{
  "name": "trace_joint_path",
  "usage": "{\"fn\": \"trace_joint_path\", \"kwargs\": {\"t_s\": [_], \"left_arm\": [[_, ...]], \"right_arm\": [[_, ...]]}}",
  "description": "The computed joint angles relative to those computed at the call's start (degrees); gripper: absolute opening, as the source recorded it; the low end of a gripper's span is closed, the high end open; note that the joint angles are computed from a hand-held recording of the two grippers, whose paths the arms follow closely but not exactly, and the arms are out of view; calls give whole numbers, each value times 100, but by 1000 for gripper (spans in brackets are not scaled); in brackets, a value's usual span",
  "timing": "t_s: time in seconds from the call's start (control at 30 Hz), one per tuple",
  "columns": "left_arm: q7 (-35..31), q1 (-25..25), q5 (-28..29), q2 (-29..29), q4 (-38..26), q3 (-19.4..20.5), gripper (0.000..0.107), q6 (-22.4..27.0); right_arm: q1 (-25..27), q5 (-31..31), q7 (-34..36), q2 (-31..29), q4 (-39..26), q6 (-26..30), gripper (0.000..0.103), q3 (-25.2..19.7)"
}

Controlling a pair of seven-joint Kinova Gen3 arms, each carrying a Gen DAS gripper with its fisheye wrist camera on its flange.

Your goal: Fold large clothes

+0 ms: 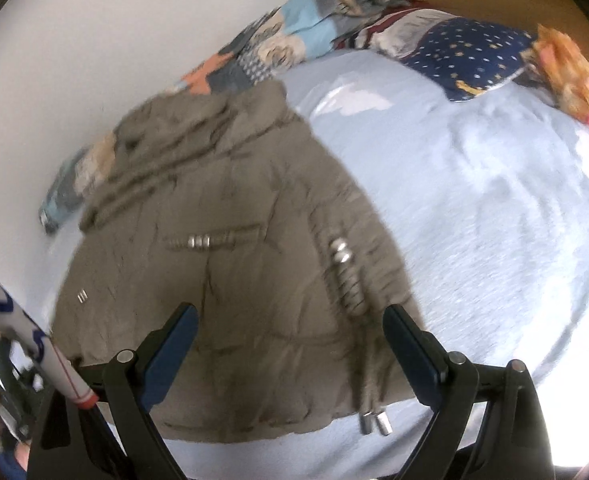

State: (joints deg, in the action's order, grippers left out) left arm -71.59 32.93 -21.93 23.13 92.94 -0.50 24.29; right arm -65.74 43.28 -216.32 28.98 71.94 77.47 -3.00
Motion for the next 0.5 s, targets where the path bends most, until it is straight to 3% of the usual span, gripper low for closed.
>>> {"fn": "trace_joint_path", "kwargs": {"t_s": [0.1,0.2,0.27,0.3,0.33,0.5], "left_arm": [[-230,-373,354,-212,56,244,95,-64],[-539,-632,926,-365,41,189,95,-142],[-812,-1149,1392,-391,-39,469,95,-68],[-813,-1415,1625,-349,-159,551,95,75],[-817,-1680,1858,-284,-278,656,95,228],[-795,-3007,3023,197,-801,1424,93,1055]], "right_arm": [[-74,47,-492,-175,236,207,96,14],[19,77,-1142,-388,622,172,96,-164],[-36,58,-1608,-552,970,-98,86,-96],[-57,70,-1841,-643,1179,-320,78,-59],[-13,99,-1994,-701,1315,-449,76,-120],[197,100,-2728,-843,1715,-690,76,-412]]}}
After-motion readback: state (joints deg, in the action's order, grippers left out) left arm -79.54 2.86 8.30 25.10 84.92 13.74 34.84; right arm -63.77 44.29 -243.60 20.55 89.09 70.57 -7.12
